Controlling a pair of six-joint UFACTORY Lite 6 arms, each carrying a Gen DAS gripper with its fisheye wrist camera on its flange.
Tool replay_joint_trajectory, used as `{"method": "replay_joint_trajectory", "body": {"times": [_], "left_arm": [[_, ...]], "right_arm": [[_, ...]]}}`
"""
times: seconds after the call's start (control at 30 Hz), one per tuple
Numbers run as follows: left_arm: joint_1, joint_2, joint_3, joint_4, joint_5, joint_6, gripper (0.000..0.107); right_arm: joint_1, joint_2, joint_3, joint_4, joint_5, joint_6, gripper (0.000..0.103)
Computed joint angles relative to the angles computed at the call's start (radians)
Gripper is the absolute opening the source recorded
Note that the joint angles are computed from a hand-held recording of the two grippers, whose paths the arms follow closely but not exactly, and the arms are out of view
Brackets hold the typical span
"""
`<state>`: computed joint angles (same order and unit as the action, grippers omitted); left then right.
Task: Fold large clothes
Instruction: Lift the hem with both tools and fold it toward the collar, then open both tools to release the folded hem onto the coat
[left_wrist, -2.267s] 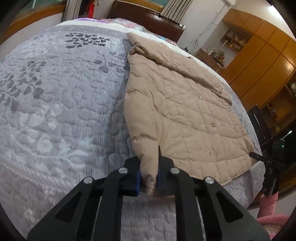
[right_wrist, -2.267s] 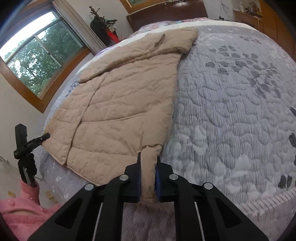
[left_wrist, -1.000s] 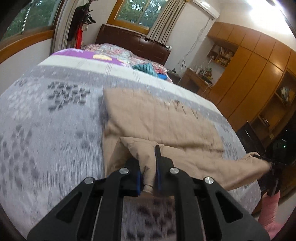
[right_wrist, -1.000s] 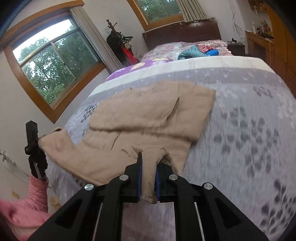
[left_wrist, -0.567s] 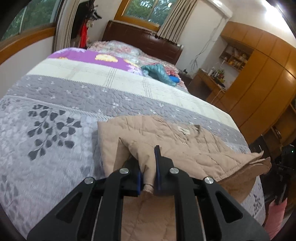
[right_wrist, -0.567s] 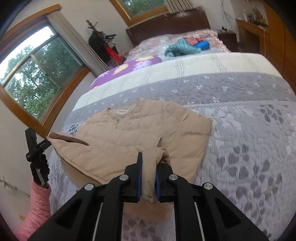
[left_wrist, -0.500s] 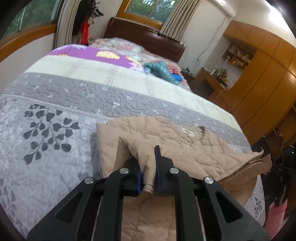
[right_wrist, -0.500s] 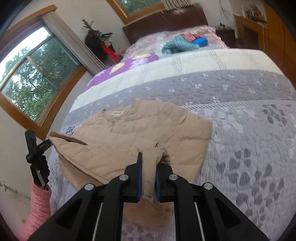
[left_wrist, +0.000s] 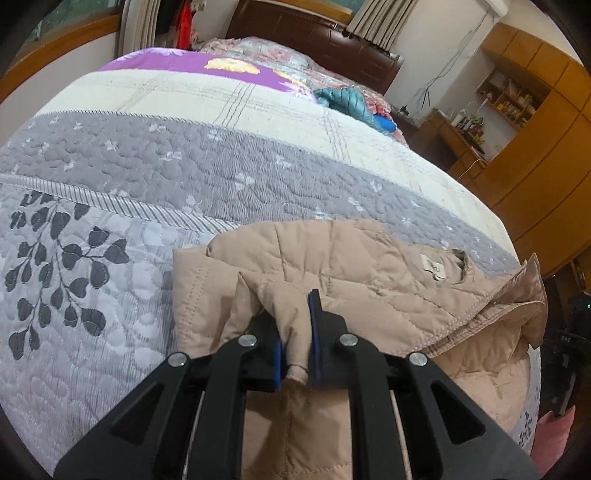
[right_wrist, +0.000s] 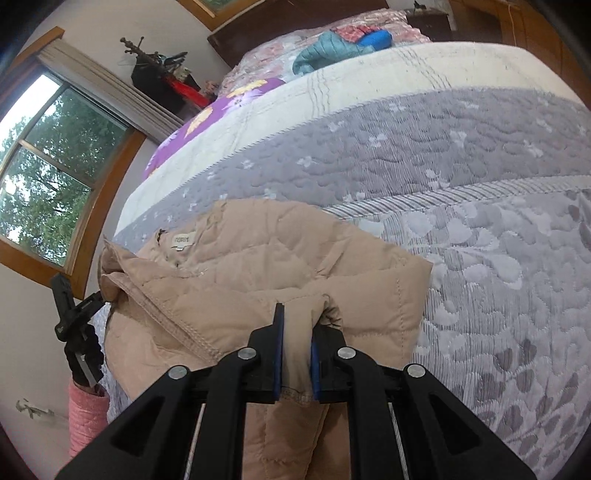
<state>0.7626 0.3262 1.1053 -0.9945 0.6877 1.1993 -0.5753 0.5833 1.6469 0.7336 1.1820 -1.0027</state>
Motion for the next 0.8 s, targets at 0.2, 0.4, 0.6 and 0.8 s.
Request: {"method": "replay_joint_trajectory", "body": {"times": [0.2,0.4,0.6,0.8], "left_arm": [[0.027,0.08,0.096,0.055,0.104,-0.077,0.019],[0.174,0.099,0.197,0.03,0.361,-0.095,0.047],[0.252,0.0,0.159,0.051,0.397,-0.035,0.049],[0.257,-0.1,-0.006,0.084,0.263,0.078,0.054]], "right_arm": [[-0.047,0.053,0.077,0.035,0.121,0.01,0.022],[-0.129,0.083,0.146,0.105,0.302,0.021,0.04],[-0.204,-0.058,0.004,0.154,0.245,-0.087,0.071],[-0.217,-0.198,-0.253,0.083,0.126,-0.228,0.069]]}}
